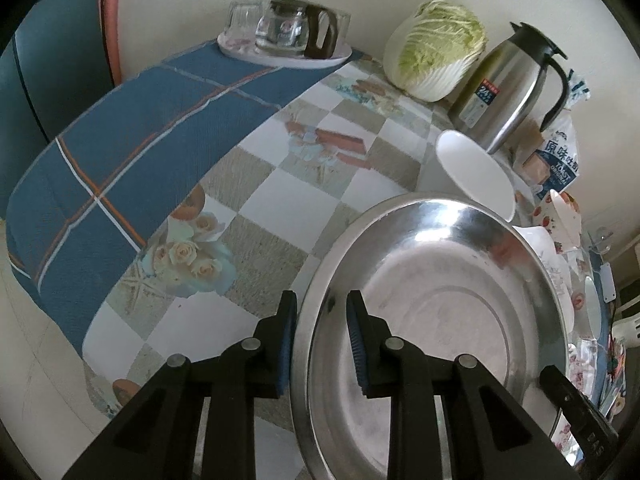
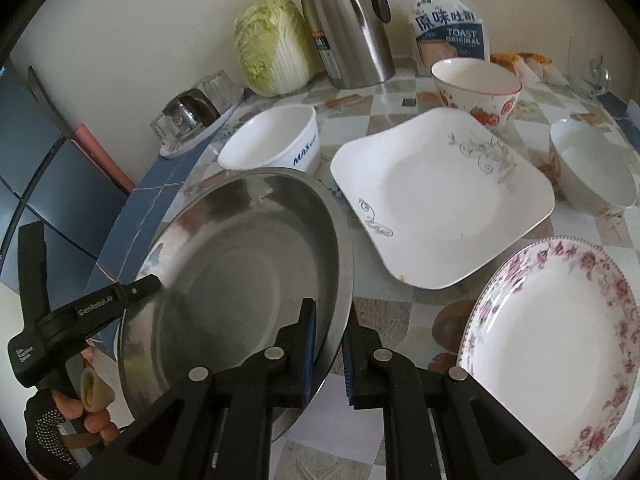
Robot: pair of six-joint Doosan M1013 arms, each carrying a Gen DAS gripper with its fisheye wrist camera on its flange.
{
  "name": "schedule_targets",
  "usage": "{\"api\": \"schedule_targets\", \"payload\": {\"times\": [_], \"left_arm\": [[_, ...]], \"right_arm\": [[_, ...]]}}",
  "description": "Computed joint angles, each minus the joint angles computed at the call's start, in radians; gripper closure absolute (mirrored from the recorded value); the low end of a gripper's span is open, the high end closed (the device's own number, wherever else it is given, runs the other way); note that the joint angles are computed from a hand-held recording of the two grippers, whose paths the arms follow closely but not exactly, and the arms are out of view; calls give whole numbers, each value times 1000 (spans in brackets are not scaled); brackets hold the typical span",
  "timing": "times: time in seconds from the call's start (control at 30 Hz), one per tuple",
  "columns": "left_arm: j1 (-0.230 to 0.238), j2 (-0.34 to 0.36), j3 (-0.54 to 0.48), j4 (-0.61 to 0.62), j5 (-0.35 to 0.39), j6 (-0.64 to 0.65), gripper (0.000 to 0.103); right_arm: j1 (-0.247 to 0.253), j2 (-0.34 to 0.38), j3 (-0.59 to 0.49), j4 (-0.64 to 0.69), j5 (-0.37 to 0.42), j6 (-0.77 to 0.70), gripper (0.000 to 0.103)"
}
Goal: Organize plates and bowls
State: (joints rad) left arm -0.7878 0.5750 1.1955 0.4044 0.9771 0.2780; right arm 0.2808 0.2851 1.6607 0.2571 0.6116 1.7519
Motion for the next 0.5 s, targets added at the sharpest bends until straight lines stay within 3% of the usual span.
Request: {"api": "schedule_targets", "payload": {"times": [0.23, 0.5], "left_arm": [[-24, 15, -76, 70, 50, 52, 77], [-44, 87, -250, 84, 145, 155, 77]], "right_arm": [[-16, -23, 7, 13, -26, -19, 90], [-48, -53, 24, -20, -70, 30, 90]]}}
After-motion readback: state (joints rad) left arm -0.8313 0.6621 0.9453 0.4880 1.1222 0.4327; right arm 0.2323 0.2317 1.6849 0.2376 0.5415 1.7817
